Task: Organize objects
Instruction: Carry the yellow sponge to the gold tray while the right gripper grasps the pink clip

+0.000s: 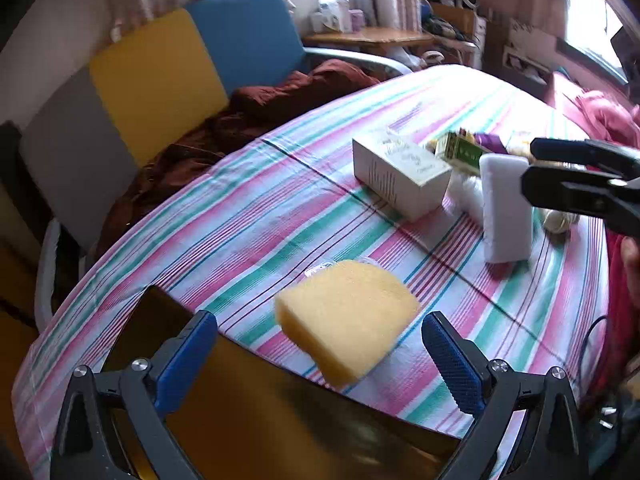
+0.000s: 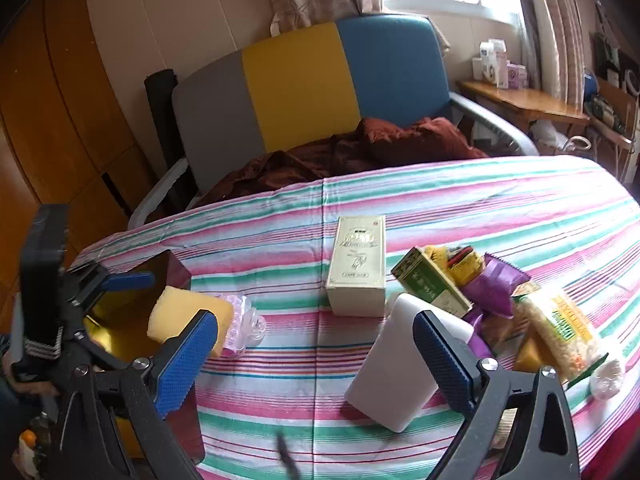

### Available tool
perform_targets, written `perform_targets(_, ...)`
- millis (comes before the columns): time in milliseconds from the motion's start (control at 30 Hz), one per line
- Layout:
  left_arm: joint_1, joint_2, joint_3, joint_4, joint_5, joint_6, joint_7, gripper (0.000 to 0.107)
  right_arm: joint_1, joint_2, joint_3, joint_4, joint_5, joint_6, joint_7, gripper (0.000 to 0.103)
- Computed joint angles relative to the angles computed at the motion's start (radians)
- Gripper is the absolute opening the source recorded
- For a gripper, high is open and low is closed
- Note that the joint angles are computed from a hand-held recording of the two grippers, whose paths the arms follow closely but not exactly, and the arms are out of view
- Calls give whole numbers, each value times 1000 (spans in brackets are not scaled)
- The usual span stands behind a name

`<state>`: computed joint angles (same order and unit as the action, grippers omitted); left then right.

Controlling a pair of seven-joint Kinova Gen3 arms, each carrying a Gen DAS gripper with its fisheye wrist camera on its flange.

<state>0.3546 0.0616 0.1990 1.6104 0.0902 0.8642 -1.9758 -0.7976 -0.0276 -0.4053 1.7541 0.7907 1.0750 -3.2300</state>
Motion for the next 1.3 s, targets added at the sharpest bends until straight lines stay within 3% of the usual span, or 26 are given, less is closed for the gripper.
perform_targets(133,-16,35,2,-20,51,20,-87,100,164,6,-146,-3,-22,-23,15,100)
perform_targets(200,-30,61,4,-44,102,64,-139,71,256,7,-228,1,-27,-42,14,100)
perform_targets(233,-20,67,-7,-46,109,68,-149,68,303,9,-270,-1,-30,-47,16,100)
perform_targets(367,82,35,-170,1,237,42,-239,61,486,9,-423,-4,-53,-100,64,100)
perform_targets(433,73,8,-201,32,319,38,-291,60,579,-9,-461,6,-115,-181,129,100)
perform_targets(533,-50,-50,-136,87,441,34,-375,60,662,-30,-458,22,-237,-303,209,99)
perform_targets(600,-130,-79,-102,109,522,56,-430,59,626,-26,-378,32,-318,-385,235,99)
perform_targets(700,-167,-116,-103,134,588,81,-480,59,546,3,-253,49,-440,-507,259,99)
perform_targets(767,-170,-135,-117,152,606,94,-495,60,564,27,-242,70,-521,-588,311,99)
perform_targets(900,-165,-176,-126,195,590,90,-503,60,732,126,-398,84,-678,-725,456,98)
perform_targets(1000,-157,-187,-128,215,576,85,-497,60,849,199,-534,75,-762,-761,572,97)
perform_targets(1067,-151,-190,-132,235,577,76,-499,60,875,241,-575,63,-785,-755,608,97)
perform_targets(1200,-149,-197,-144,253,587,71,-504,60,965,291,-670,97,-886,-814,707,81)
perform_targets(1300,-150,-203,-145,258,579,67,-494,60,993,304,-694,126,-1004,-854,814,54)
